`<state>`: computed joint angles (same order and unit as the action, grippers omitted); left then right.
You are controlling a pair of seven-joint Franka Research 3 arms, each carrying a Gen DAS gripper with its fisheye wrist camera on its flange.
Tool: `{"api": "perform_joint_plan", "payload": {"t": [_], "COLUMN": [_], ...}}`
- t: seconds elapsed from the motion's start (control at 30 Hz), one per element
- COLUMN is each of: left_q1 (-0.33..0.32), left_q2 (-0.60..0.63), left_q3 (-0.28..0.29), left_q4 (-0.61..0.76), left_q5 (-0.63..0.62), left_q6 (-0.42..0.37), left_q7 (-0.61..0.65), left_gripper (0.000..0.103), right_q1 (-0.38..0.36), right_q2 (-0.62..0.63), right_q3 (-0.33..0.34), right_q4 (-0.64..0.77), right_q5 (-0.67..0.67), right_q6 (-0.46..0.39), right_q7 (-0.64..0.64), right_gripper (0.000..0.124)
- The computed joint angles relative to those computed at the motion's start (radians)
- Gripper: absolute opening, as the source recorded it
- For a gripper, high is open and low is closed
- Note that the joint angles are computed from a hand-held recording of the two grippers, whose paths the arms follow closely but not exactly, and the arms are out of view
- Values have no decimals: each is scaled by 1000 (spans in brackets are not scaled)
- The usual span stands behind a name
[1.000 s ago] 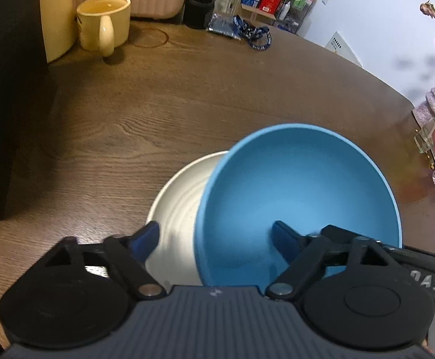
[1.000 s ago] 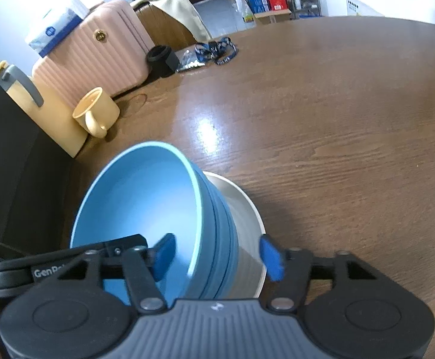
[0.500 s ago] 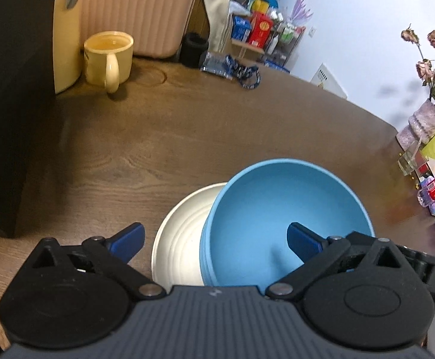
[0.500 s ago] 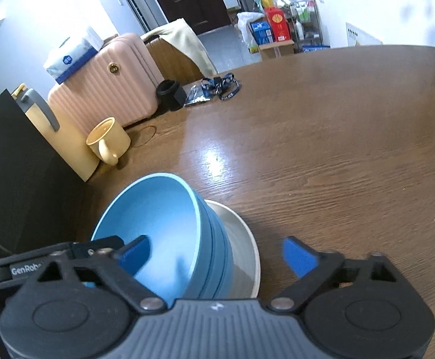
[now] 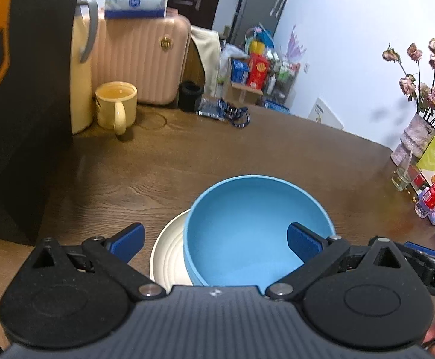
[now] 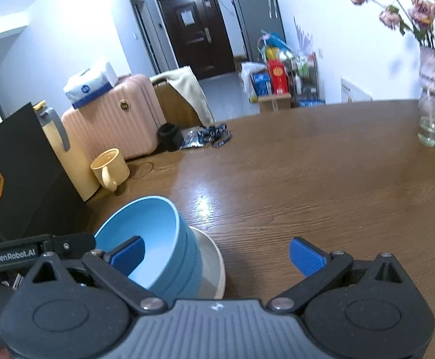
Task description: Organize plates and bowls
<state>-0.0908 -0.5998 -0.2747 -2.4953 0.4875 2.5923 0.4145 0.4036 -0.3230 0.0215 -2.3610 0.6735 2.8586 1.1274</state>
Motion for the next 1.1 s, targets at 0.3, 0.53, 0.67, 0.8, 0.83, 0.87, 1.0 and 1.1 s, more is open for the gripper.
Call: {"api": "perform_joint_plan", "payload": {"t": [0.3,0.53,0.67,0.8,0.83,0.87,1.0,1.1], "left_q1": [-46,-154,-204,-250,-261,-273,-315,-347], "left_q2": [-46,-45,-37,-21,-17,-13,12,32], "left_q3": [-140,-205,-243,-283,-289,-301,-331,-347], "left_q4": [43,76,97,125,131,138,165,184], "left_q5": [57,69,81,104,110,118,147,165], "left_q6": [-163,-284,-355,-427,-441,-459,-520,-562], "left_q7": [-176,-279,-348,-416,-430,-447,-505,-540], "left_gripper": [103,103,103,103,103,103,103,103], "right_q1": [-7,-55,-92,-131,-140,-151,-201,-235], "right_q2": [-228,-443,-560,-652,-670,-690,-770,-818], "right_q3": [-73,-113,-139,-157,-163,-169,-188,-196], "right_q4": [-187,-343,-410,-449,-456,-464,-496,-514], "right_q5": [21,-39,-72,-95,-99,-103,-120,-128], "right_q6": [-13,-67,-119,-169,-180,-193,-247,-282], "right_q7": [-99,-144,-175,-198,-204,-210,-234,-246], "right_gripper": [103,103,103,103,103,103,103,103]}}
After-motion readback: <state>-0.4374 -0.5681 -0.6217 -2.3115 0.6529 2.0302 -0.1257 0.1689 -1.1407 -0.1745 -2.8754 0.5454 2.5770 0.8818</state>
